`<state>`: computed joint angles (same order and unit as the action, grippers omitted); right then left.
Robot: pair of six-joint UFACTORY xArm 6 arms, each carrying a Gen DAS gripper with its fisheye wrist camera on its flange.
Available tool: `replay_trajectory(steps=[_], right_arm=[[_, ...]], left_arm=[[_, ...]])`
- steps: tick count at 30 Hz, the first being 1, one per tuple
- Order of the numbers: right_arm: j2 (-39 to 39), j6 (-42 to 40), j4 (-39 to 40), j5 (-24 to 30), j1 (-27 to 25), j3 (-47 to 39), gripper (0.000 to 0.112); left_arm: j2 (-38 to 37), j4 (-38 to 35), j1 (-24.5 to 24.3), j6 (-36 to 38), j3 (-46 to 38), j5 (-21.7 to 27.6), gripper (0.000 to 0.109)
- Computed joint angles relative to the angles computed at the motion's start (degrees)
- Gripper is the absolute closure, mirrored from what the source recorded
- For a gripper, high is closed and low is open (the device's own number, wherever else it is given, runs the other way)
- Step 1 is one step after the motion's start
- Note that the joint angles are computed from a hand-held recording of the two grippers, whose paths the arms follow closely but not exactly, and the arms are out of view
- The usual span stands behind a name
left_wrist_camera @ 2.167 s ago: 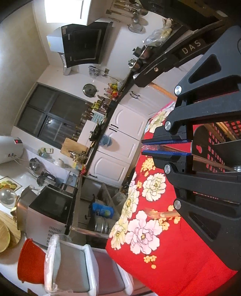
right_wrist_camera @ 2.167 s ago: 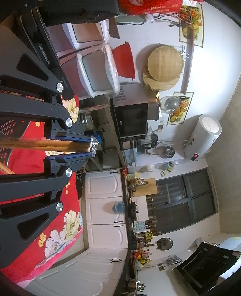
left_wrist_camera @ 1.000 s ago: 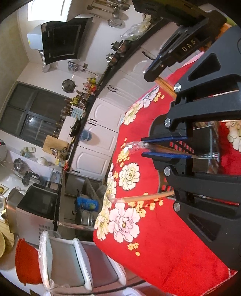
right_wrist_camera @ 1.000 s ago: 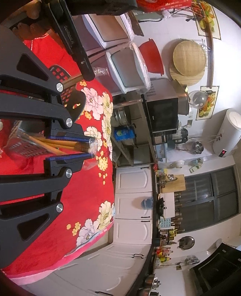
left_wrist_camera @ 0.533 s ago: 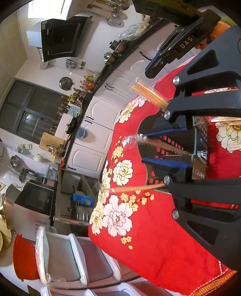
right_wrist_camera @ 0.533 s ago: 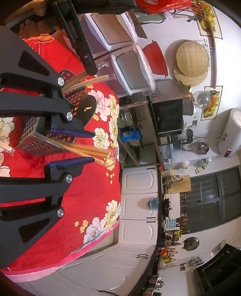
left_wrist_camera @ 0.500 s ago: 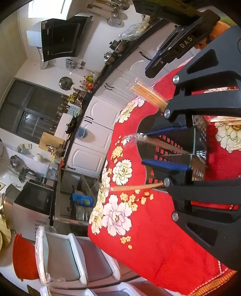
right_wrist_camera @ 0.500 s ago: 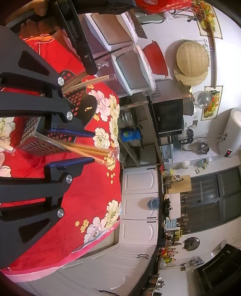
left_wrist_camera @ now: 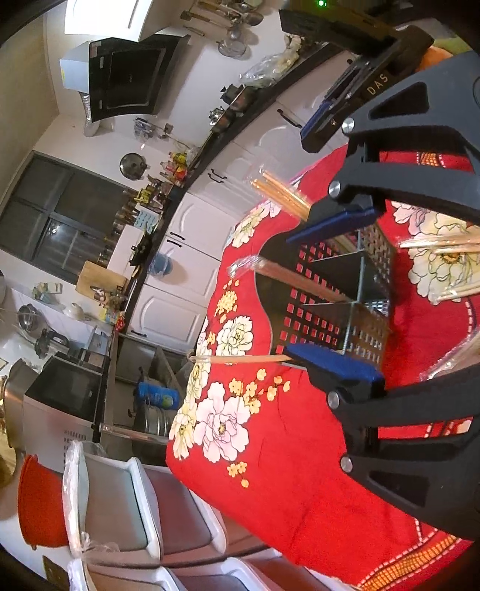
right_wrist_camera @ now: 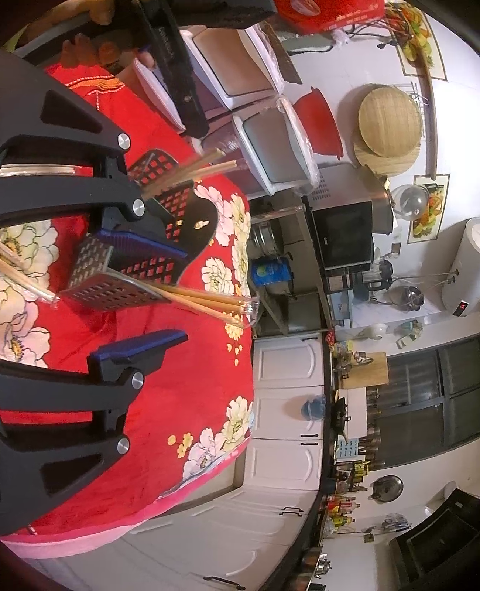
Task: Organize utensils
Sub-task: 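Open the left tool over the caddy while the right tool releases its chopstick into it, then withdraw both open tools from the caddy toward the chopstick bundles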
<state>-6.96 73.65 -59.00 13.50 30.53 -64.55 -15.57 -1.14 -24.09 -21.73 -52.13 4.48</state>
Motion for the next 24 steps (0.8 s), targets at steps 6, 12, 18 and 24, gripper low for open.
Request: replay_trajectory(steps=[6, 12, 18, 24], right_arm=[[-2.08, -1.24, 1.28, -0.08, 0.78, 2.6, 0.064], [-4.55, -1.31, 1.44, 0.18, 1.91, 5.26, 0.052], [-6.18, -1.73, 1.78, 1.06, 3.67, 7.15, 0.049], [-7.35, -2.12, 1.89, 1.89, 5.23, 8.98, 0.049]], left_arm=[[-3.07, -0.73, -0.99, 0.74, 2.82, -0.23, 0.031], [-5.78, -1.68, -1.43, 0.65, 6.13, -1.01, 0.018], [-8.13, 0.56, -0.9, -2.23, 9.47, -0.71, 0.017], [-10.75, 0.53, -0.49, -3.13, 12.74, -0.07, 0.017]])
